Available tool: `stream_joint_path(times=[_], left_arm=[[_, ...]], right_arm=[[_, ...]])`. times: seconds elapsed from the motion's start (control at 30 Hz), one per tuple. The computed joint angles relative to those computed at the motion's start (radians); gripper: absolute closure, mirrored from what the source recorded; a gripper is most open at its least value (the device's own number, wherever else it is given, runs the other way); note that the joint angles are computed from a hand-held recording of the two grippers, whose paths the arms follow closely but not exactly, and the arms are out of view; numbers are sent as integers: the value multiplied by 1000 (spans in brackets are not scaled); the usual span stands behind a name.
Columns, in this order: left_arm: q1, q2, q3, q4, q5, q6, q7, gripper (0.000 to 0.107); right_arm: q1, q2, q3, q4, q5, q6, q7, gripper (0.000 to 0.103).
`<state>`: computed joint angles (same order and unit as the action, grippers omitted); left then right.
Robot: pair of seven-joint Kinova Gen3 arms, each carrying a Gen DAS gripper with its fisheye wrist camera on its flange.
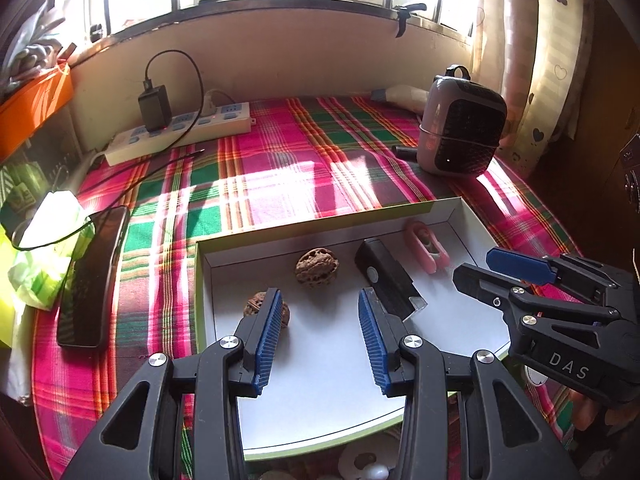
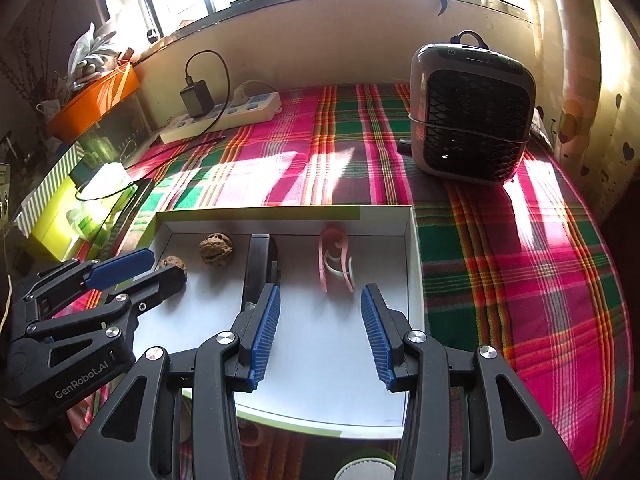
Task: Organize objects
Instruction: 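Withdraw both tools from the box toward the white jar and round container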
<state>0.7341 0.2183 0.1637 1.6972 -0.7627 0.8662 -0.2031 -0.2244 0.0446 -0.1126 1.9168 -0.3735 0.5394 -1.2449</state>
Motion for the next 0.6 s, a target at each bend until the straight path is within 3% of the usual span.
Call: stream_joint_path(times=[0.6], left_arm=[[77, -53, 72, 69, -84, 91, 192, 70]], right_arm=[[-36, -141, 43, 134, -79, -27, 81, 59]])
